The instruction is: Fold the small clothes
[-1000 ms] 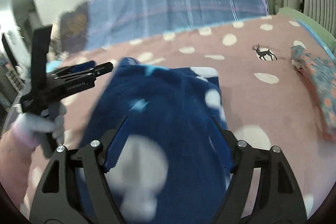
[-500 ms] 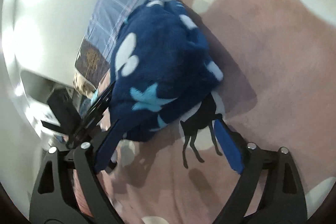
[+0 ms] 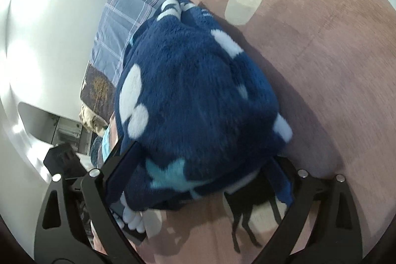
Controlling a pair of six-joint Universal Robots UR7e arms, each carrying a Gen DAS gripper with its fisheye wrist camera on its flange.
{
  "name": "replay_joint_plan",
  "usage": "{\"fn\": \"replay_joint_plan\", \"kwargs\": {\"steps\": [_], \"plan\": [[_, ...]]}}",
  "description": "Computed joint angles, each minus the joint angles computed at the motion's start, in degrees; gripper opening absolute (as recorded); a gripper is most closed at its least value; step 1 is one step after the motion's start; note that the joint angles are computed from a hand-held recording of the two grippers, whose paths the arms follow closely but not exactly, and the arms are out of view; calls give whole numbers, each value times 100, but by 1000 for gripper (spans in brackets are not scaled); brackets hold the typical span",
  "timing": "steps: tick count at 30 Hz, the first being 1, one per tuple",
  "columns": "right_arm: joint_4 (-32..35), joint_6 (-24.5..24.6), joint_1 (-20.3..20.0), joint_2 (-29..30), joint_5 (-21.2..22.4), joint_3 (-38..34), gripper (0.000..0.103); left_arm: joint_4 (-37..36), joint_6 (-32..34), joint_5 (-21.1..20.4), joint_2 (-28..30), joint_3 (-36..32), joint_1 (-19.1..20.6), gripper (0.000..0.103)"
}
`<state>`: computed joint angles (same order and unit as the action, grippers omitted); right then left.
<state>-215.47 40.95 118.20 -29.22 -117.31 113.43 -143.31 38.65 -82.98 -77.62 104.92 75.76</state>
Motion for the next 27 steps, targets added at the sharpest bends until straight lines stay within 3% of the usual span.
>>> {"fn": "replay_joint_plan", "kwargs": {"steps": [15, 18, 21, 24, 27], "plan": [[285, -146, -22, 166, -228, -509, 101, 431, -317, -362, 195, -360, 189, 99], [294, -150, -29, 189, -241, -552, 101, 1058, -697, -751, 430, -928, 314, 101], [258, -191, -51, 184, -198, -525, 101, 569, -1540, -933, 847, -1502, 450, 101], [218, -319, -38, 211, -225, -537, 101, 1297, -2305, -1123, 1707, -2798, 608, 101], [191, -364, -19, 212, -236, -502, 101, 1823, -2772, -790, 2478, -3801, 615, 101]]}}
